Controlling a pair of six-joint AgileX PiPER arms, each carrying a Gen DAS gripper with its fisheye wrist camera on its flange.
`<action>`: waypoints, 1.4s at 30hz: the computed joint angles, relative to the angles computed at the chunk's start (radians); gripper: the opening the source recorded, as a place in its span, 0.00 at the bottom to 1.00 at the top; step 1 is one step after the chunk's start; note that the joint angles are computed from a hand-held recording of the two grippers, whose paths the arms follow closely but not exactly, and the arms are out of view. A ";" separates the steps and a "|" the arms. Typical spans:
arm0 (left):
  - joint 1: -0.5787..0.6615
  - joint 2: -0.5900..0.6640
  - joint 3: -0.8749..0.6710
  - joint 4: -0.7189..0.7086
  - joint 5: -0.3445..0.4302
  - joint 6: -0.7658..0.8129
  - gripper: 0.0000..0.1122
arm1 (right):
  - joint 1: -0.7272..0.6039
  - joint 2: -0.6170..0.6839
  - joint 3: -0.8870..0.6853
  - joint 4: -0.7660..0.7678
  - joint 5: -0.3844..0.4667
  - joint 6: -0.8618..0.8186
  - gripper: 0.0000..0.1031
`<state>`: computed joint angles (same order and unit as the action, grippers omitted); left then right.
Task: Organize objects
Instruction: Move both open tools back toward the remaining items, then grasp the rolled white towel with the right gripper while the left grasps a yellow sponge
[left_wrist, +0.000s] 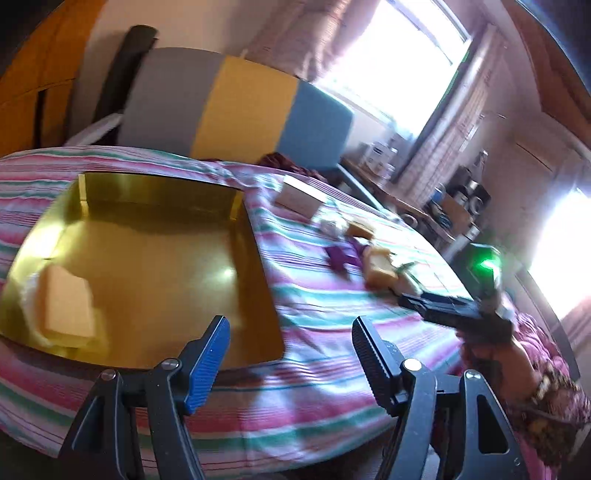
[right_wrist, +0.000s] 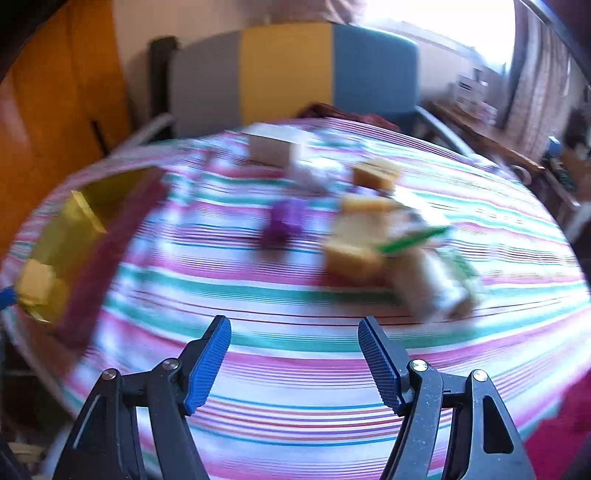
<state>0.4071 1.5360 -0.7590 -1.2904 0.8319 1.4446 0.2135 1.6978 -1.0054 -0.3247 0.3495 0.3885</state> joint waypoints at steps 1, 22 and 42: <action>-0.012 -0.008 0.009 -0.004 0.006 0.003 0.62 | -0.028 0.008 -0.011 -0.002 0.009 -0.021 0.70; -0.376 0.005 -0.054 0.136 -0.149 -0.197 0.62 | -0.288 0.279 -0.297 0.480 0.110 -0.700 0.52; -0.777 0.527 -0.712 0.618 -0.229 -0.865 0.62 | -0.457 0.231 -0.265 0.895 0.268 -0.888 0.48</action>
